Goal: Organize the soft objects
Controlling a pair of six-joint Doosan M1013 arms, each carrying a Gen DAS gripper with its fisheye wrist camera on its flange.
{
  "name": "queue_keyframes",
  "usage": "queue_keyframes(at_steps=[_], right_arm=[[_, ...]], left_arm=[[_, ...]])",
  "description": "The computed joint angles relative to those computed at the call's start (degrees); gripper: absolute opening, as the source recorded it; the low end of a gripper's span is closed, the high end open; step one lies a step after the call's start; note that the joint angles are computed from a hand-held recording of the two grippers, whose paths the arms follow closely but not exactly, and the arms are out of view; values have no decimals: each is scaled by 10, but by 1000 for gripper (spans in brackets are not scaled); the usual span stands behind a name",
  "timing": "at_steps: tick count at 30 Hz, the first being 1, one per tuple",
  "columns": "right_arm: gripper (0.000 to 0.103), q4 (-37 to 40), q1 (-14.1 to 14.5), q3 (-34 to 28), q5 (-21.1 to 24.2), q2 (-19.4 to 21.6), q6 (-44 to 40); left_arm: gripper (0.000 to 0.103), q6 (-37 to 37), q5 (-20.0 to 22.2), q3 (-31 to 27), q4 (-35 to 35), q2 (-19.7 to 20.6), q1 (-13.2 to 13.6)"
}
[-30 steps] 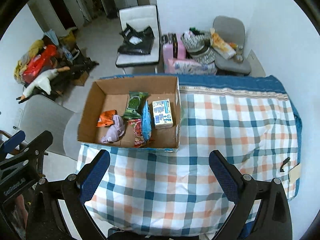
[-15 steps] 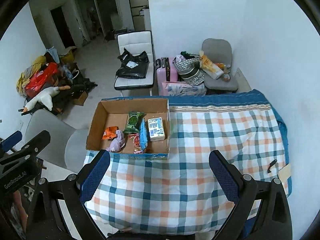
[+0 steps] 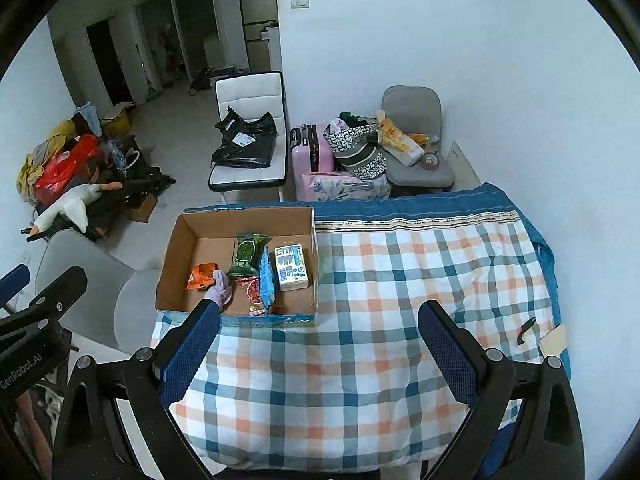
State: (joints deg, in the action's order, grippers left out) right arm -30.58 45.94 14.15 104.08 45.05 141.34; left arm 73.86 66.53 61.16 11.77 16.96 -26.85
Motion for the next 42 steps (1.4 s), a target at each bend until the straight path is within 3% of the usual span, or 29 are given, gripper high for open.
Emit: queue_keyframes(at_steps=[42], right_arm=[[101, 6, 1, 47, -10, -20, 27]], left_arm=[[99, 7, 4, 11, -21, 1, -3]])
